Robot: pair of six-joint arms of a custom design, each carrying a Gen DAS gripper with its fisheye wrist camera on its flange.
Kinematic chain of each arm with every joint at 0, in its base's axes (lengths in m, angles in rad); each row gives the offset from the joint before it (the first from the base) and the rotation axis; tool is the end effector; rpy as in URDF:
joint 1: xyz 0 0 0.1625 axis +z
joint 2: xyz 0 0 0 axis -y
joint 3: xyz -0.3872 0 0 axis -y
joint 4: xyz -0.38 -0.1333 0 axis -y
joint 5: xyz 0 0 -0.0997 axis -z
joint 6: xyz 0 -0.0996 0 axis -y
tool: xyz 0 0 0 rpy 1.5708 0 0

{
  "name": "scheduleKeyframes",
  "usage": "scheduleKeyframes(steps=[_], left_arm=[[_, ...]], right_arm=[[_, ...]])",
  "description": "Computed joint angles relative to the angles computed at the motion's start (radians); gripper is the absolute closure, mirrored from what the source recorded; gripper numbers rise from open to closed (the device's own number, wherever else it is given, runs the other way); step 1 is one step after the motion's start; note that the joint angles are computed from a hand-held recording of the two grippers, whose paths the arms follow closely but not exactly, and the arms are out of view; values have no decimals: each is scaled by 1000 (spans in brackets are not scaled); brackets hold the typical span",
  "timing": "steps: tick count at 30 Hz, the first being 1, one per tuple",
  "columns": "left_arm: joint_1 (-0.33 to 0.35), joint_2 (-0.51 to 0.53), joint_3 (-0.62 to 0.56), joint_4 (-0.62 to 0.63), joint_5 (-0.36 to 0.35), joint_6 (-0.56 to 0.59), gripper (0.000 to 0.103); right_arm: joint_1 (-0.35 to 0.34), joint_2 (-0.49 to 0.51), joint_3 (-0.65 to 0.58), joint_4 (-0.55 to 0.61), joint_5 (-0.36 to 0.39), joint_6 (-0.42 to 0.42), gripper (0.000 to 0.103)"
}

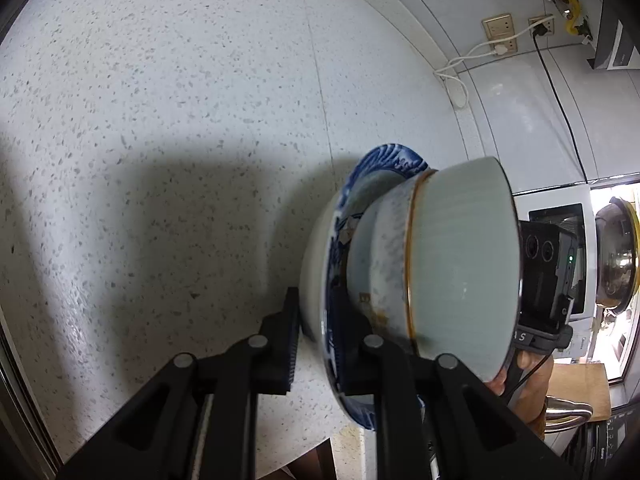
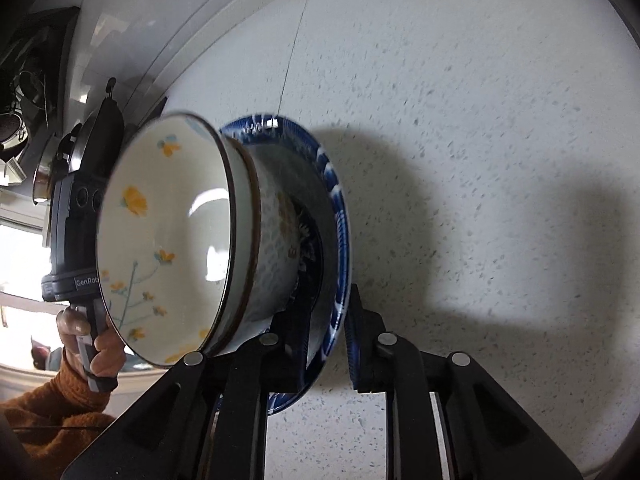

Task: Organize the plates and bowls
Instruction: 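Lift the bowl stack with both tools and carry it over the plate stack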

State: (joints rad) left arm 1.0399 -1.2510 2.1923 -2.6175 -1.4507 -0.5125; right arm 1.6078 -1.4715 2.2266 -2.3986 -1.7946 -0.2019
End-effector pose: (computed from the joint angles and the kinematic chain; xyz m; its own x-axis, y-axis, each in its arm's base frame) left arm -0.1051 -0.4659 0.1351 -0.9986 0.0081 -0.0522 0.0159 0.9885 -0.1501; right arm 0.1267 -0.4172 0.1977 -0.9478 -0.2194 0.2314 -0.2317 0.9724 -0.0268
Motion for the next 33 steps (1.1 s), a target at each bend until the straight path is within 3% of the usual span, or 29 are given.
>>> scheduleKeyframes(steps=[8, 10, 14, 26, 33], left_arm=[[4, 8, -15, 18, -4, 16, 89], [4, 25, -34, 23, -6, 19, 89], [4, 38, -52, 28, 0, 24, 90], [5, 31, -82, 70, 4, 47, 91], [8, -63, -82, 94, 3, 51, 91]], right_arm=[[-27, 26, -20, -15, 34, -11, 88], [-28, 29, -15, -25, 37, -16, 92], [4, 50, -22, -48, -15, -12, 92], [32, 43, -24, -70, -45, 32, 93], [112, 58, -75, -34, -74, 75, 93]])
